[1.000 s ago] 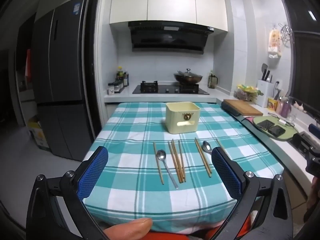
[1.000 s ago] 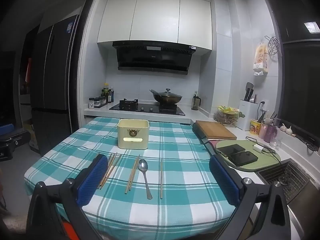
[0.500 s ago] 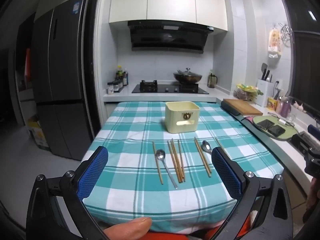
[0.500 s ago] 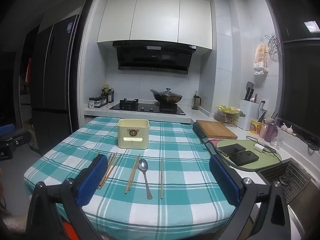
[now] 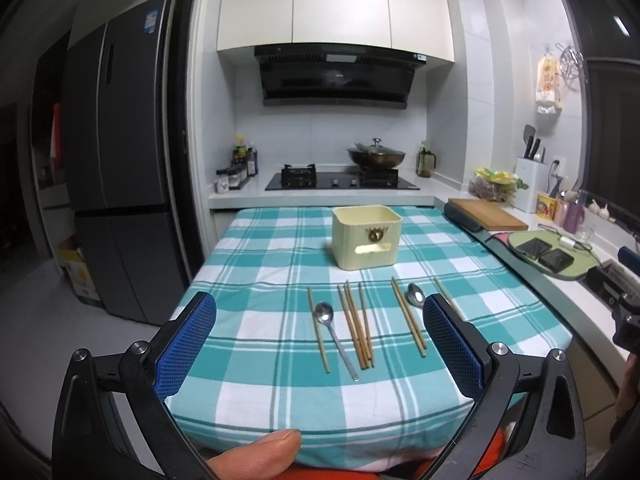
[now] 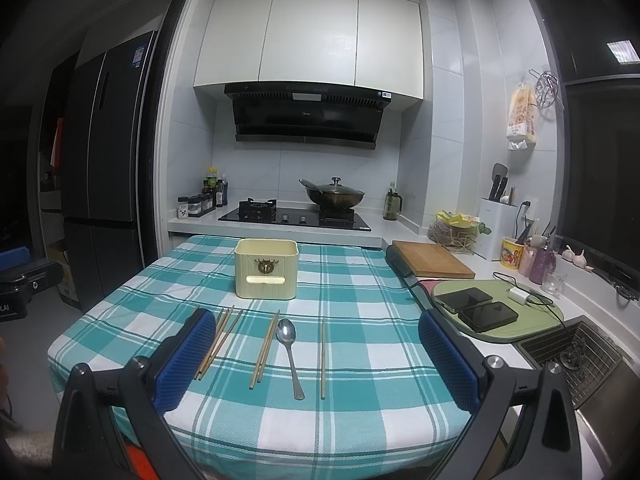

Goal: Organize utensils

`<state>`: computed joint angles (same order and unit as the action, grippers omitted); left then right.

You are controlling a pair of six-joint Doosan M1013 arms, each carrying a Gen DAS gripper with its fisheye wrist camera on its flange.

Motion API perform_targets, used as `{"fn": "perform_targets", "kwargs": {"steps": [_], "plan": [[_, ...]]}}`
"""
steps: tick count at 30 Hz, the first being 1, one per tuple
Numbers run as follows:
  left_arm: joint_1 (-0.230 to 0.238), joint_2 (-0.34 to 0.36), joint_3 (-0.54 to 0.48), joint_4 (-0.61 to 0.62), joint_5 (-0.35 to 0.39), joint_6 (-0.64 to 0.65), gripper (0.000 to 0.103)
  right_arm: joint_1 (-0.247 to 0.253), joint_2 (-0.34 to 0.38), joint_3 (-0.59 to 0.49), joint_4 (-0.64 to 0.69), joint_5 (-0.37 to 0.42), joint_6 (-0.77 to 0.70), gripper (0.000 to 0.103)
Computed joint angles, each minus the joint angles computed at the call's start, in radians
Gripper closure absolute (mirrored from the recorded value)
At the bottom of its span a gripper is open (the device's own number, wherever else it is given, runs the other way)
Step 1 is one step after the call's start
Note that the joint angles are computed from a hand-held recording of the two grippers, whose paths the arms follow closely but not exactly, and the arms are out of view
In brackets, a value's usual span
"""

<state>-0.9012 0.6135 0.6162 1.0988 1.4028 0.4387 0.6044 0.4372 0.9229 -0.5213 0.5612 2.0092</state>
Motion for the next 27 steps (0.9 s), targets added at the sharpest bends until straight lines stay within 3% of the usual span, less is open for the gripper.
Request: {"fn": "perform_targets", "kwargs": {"steps": [27], "plan": [[0.010, 0.007, -0.002, 0.004, 0.024, -0.024, 0.000, -0.013, 0.009, -0.009, 0.029, 0.000, -0.012, 0.000]]}}
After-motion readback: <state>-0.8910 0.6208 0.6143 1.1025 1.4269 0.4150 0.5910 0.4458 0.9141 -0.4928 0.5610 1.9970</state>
